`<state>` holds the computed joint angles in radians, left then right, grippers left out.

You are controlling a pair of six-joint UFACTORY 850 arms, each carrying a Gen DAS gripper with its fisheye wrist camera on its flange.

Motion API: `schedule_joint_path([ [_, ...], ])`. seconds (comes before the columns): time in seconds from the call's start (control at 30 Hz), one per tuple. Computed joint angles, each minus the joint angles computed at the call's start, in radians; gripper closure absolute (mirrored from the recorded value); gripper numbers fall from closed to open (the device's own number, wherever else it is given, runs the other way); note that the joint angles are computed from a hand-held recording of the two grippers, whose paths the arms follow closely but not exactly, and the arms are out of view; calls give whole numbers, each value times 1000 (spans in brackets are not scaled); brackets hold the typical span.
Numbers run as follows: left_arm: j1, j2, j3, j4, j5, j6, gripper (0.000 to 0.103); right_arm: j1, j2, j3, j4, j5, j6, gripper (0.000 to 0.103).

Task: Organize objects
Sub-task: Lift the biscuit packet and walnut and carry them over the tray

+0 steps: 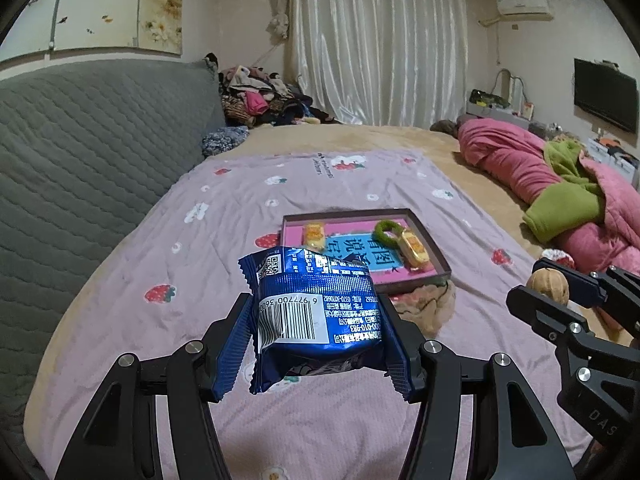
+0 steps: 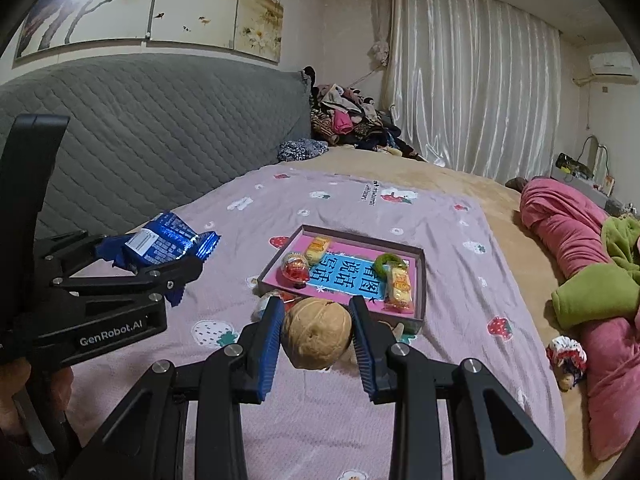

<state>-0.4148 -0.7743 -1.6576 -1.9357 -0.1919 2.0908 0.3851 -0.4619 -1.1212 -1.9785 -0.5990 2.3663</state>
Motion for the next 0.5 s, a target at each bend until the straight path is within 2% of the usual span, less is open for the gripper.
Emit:
schedule_joint_path([
  [0.13, 2, -34, -51, 128, 6, -135, 41, -14, -11, -21, -13, 15, -6, 69],
  [0.27, -4, -80, -124, 384, 20, -391, 41, -25, -28, -48, 4, 22, -37, 69],
  [0.5, -12, -146, -243, 714, 21, -709, 41, -49, -52, -94, 29, 50, -95, 69],
])
